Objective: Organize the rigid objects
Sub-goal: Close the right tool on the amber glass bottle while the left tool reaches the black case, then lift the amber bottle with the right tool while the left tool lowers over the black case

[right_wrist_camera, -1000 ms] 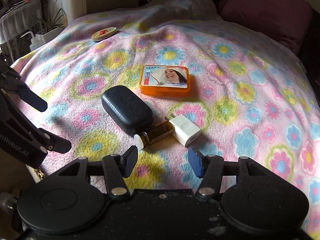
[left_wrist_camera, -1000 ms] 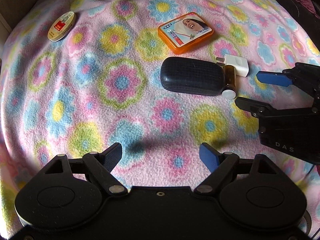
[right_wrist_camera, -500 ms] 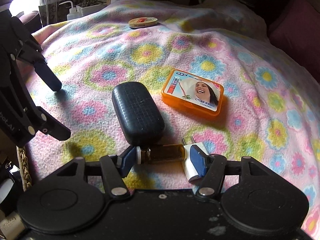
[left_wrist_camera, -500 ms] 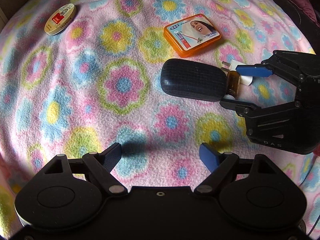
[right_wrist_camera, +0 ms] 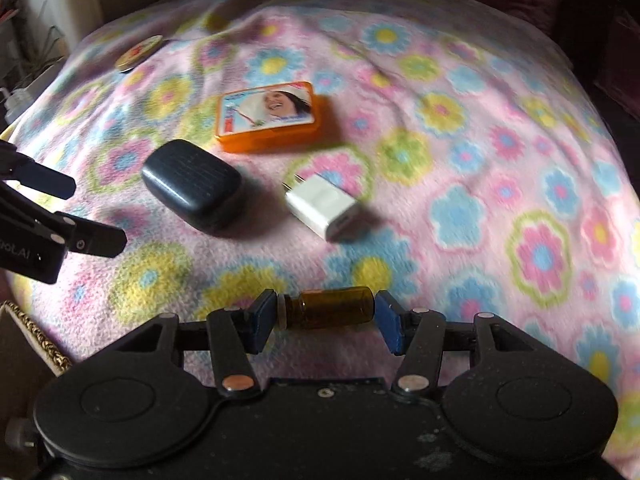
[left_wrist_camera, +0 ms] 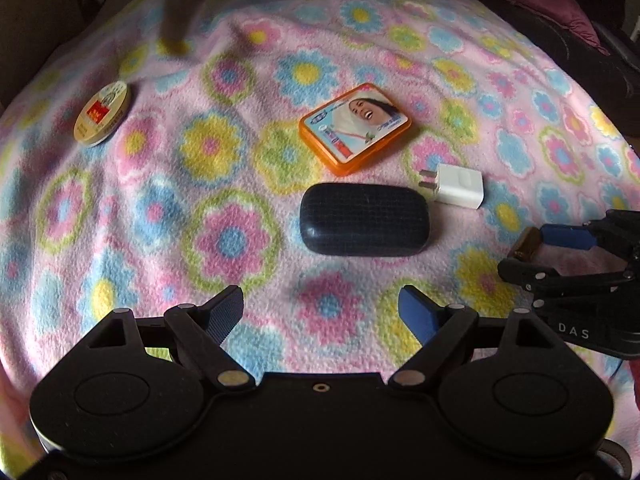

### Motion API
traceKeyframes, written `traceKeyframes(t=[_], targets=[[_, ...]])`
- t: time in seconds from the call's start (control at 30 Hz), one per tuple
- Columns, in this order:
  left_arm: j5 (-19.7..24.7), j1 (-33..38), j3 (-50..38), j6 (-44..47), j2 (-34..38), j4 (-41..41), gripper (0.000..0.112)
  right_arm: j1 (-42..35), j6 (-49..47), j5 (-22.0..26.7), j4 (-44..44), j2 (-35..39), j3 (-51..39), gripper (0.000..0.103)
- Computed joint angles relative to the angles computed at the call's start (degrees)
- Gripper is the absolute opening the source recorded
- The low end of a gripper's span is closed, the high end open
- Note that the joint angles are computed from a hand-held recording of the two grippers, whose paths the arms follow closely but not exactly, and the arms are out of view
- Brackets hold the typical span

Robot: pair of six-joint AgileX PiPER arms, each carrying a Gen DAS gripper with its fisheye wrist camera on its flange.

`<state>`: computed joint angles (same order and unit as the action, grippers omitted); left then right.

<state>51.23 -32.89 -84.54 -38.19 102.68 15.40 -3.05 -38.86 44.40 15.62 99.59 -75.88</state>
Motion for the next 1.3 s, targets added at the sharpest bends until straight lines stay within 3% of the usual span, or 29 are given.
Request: traceKeyframes(t=[0.07,0.17,0.27,0.47,0.63,0.8,1.0,1.3], targets=[[-4.9,-0.5,3.7,0.4,-1.2,1.7,0.081,1.1,5.1,-2.7,-2.5,-1.6,2.6,0.053],[-13.3,1.1,10.8,6.4,-4.4,-4.5,0.081,3.3,13.0,-3.7,-8.1,-2.3,3.3,0.053],[-16.3,1.8,14.5,10.1,-5.5,-6.9,0.081,5.3,22.2,0.5,-14.2,-0.9,-0.1,0.053],[-21.4,4.8,20.0,19.7,-8.8,-17.5,0.094,11.4,41.9,12.8,-26.1,4.5,-9.8,0.053],[-22.2,2.8,20.6,15.4,-8.3,-11.8,0.095,13.8,49.6,20.5,-29.4,9.1,-17.1,0.053],[-22.6,2.1,20.7,14.4,-7.9,-10.1,0.099,14.3,50.1,23.0,-29.9,10.5,-19.5,0.053],[-22.9,2.2,21.1,15.0,-7.9,-10.2,0.099,13.8,50.5,20.8,-29.4,9.5,-17.2,0.053],[-21.3,0.0,20.0,9.8,-6.8,-3.0,0.099,12.7,50.2,14.7,-27.7,7.3,-12.4,0.053]])
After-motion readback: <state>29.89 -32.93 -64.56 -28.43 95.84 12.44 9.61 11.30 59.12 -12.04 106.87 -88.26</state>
